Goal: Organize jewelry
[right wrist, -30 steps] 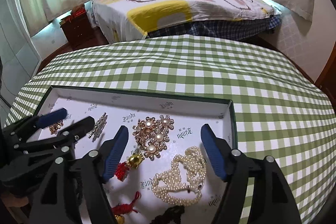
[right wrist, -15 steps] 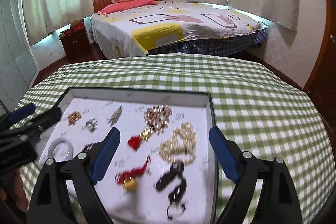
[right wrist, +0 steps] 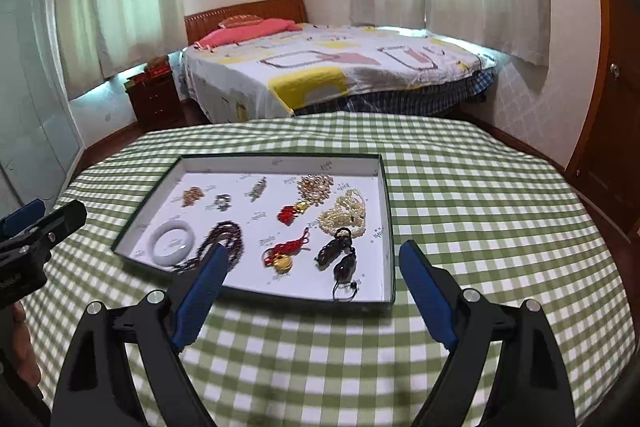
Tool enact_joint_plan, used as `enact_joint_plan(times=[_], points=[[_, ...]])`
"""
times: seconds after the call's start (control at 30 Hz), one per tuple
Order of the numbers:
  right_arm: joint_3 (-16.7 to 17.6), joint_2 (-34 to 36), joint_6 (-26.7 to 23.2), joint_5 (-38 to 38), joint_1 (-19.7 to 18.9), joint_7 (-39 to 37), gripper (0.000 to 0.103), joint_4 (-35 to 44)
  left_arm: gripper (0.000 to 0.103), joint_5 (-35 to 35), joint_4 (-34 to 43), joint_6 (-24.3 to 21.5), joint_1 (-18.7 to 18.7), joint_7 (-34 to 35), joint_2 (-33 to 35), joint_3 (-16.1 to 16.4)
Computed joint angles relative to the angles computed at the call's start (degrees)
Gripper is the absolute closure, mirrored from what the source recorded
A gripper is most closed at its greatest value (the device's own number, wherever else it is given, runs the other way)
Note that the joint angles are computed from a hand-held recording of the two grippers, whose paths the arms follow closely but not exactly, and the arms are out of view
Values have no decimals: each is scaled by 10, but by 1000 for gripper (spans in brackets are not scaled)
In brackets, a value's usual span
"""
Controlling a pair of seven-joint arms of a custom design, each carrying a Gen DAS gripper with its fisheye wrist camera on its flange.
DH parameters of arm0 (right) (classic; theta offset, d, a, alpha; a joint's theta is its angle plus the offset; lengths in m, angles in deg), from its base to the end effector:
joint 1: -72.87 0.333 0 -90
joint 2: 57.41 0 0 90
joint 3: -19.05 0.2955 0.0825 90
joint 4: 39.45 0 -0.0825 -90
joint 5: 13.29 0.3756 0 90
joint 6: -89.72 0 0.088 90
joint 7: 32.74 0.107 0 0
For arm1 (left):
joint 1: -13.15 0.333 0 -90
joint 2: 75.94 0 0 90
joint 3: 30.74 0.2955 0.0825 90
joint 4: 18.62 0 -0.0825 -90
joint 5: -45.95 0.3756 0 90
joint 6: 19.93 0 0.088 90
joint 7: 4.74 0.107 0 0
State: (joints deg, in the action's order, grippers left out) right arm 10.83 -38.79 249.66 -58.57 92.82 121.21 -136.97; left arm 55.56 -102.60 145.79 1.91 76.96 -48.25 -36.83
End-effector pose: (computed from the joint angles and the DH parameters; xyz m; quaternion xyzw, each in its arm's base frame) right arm 0.6539 0.1805 0.4672 -0.5556 0.7068 -0.3163 0.3029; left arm 0.6966 -0.2096 0.5039 -0.5417 0.7059 -0.3658 0.2730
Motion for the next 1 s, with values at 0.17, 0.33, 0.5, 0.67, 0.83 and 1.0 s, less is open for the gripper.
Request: enact_joint_plan(times=[0.17, 0.33, 0.5, 0.67, 0.83, 1.0], points=[[-2, -46, -3, -69, 15, 51, 18, -36, 5, -9, -85, 23, 17, 5, -75, -9], [21, -91, -10, -146, 7, 110, 18, -60, 5, -25, -146, 53, 32, 12, -136, -19], [55, -131, -26, -199, -11, 146, 18, -82, 5, -53, -183, 72, 48, 35, -177, -32], [83, -162, -40, -243, -27, 178, 18, -101, 5, -61, -217, 96, 50, 42, -210, -30], [103, -180, -51, -271, -40, 201, 18, -111, 5, -68, -237, 105, 53, 44, -230, -29], [114, -189, -58, -285, -47, 211, 18, -117, 5, -83, -249, 115, 56, 55, -243, -32]])
